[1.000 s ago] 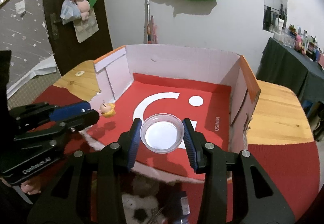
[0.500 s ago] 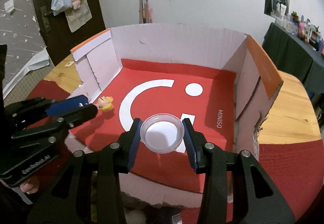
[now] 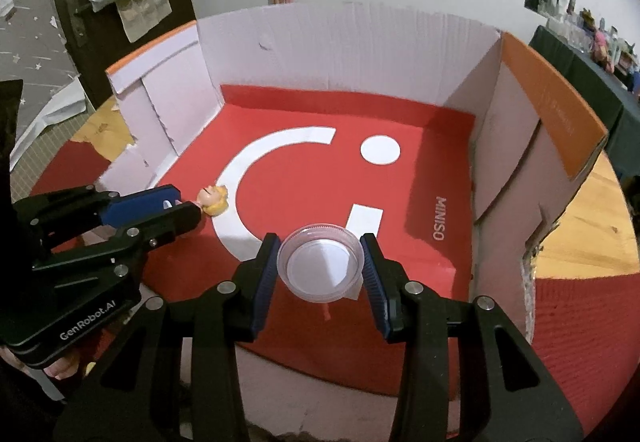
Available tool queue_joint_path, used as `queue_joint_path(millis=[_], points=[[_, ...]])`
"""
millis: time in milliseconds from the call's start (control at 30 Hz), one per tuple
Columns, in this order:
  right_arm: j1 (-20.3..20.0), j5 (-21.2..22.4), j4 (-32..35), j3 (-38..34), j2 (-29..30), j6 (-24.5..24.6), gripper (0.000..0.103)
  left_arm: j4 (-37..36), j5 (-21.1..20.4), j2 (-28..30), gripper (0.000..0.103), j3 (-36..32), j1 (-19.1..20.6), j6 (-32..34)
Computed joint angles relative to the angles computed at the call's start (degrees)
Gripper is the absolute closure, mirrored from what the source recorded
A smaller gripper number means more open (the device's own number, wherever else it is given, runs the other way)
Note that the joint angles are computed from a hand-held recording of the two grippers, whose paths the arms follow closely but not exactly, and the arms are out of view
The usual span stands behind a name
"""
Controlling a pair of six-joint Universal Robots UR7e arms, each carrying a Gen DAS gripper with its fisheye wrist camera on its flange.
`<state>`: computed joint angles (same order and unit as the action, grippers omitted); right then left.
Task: Organize objects
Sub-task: 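Carry the figurine over the box with the left tool while the right tool carries the lid inside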
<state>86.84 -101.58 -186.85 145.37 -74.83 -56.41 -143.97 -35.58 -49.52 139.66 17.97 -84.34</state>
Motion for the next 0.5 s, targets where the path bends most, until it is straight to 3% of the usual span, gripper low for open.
queue_joint_path(millis=[500], points=[[-0.54,-1.26,1.62,-0.56,0.19,-0.17,0.064,-1.42,-2.0,0.16,0.082,0.07,1.04,1.38]])
